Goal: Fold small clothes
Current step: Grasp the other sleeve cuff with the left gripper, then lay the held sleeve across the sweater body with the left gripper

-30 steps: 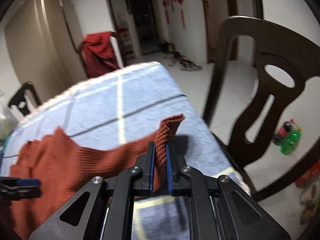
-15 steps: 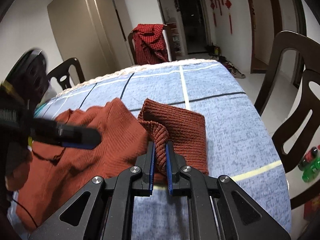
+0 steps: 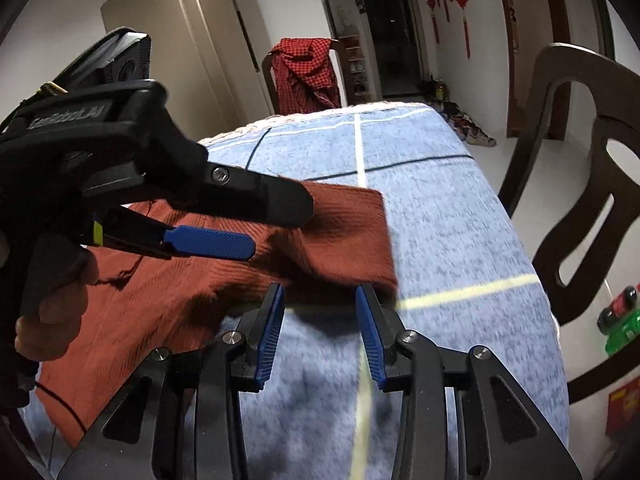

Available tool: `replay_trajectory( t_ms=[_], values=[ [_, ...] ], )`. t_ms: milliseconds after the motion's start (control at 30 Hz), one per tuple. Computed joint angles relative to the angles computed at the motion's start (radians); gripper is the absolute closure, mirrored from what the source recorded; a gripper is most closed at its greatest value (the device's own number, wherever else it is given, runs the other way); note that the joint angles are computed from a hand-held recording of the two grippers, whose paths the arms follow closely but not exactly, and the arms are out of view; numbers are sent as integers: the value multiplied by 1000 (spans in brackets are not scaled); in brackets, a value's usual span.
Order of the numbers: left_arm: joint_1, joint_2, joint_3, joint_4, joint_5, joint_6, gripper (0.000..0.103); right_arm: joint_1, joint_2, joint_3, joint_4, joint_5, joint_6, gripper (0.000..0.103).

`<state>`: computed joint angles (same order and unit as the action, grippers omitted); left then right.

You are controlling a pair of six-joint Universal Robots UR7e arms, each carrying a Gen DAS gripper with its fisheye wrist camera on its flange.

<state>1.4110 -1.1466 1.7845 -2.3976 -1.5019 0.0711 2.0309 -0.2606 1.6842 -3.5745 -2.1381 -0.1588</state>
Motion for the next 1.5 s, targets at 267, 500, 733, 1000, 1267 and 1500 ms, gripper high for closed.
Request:
replay_trajectory(
  t_ms=[267,500,733,1000,1267,1500],
  values=[
    [-12,13,33,-78,16,-30,42,-11,-30,59,-31,4,28,65],
    [0,38,47,-183,46,-143,47,-18,-35,85,-61,16,49,65],
    [-9,59,40,-179,71,-149,75,-25,-44,107,-83,34,59,65],
    [-10,52,42,-192,89,-115,92,-26,-47,98,-77,38,81,65],
    [0,-7,60,-198,61,-46,92,-19,-35,64,-57,36,100,65],
    [24,-73,65,-195,25,2,92,5,-10,11,-1,33,89,65]
  ],
)
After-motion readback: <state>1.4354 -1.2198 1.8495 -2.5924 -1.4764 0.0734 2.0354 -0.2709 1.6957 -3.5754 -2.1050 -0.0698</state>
